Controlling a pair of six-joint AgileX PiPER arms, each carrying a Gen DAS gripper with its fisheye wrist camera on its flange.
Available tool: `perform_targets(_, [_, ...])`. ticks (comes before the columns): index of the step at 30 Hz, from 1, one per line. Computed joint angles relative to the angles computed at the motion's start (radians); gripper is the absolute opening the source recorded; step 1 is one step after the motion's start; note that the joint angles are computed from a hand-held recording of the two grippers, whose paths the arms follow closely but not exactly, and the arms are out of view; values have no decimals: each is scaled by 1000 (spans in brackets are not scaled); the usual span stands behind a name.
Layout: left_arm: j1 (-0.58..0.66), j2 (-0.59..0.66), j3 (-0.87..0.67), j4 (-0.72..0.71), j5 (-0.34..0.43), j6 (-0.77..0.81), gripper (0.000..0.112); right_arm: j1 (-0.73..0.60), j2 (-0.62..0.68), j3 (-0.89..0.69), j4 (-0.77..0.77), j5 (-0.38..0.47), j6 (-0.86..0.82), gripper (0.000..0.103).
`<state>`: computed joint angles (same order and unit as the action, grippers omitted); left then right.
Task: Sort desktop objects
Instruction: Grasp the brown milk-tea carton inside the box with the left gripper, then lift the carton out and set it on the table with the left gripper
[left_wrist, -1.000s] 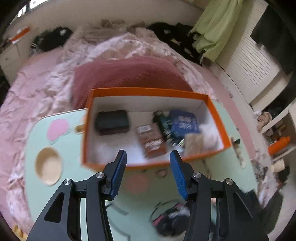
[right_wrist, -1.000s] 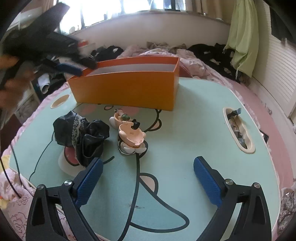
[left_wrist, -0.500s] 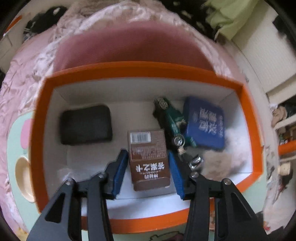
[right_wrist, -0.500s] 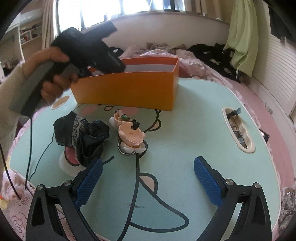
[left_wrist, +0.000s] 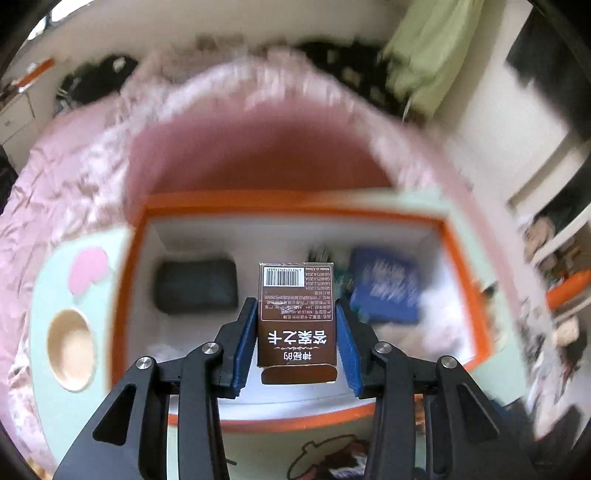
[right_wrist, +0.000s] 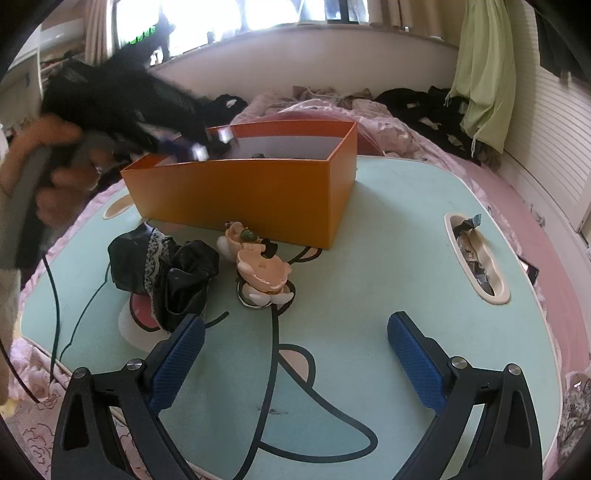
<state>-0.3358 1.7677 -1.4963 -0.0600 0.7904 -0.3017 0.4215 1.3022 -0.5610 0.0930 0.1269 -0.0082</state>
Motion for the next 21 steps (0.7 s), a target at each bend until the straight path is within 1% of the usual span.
perform_targets(2, [17,-80,50,-39,-37,40,42,-1,-1,0,10,0,-10,100])
perform_targets(3, [25,-124,84,-78,-49,88,42,-1,-1,1,18,0,-17,100])
perform_targets(5, [32,-219,173,-143,-53,187,42,-4,-1,1,43,-1,-45,100])
perform_targets(6, [23,-245,205,-147,-52,193,42,-7,-1,1,72,-1,-74,100])
perform_targets(7, [28,-275,255,-179,-45,235,42,-10,-2,1,108,-1,-107,100])
perform_targets(8, [21,-297,296,-188,-46,244,42,-11,-2,-1,115,-1,-110,100])
perform_targets(9, [1,-320,363,-159,-74,218,42,-14,-3,-4,116,2,-103,99])
perform_targets(10, [-17,-334,404,-122,-98,181,42,-16,-1,-7,78,3,-56,99])
perform_targets(11, [-38,-345,453,-81,-128,130,42,-34,-8,-9,80,4,-48,94])
perform_targets(12, [-72,-358,477,-47,-138,66,42,-46,-18,-9,122,1,-80,85])
perform_targets(14, [-62,-360,543,-77,-188,47,45,-83,-49,-31,304,15,-231,78])
perform_targets(15, [-51,-366,585,-111,-221,53,47,-105,-56,-70,404,46,-313,76])
perform_targets(16, [-50,-373,609,-120,-249,45,53,-127,-50,-112,504,86,-411,75])
perform_targets(17, [-57,-382,636,-111,-286,18,59,-140,-30,-169,564,129,-468,69])
perform_targets(18, [-64,-391,657,-80,-316,-27,63,-146,9,-249,585,183,-485,63])
perform_targets(19, [-83,-398,674,-12,-342,-111,66,-146,49,-322,578,232,-470,60])
perform_targets(20, [-113,-408,689,64,-354,-204,66,-144,108,-422,533,308,-416,53])
perform_targets(21, [-130,-412,695,120,-361,-265,66,-130,183,-522,501,360,-370,47])
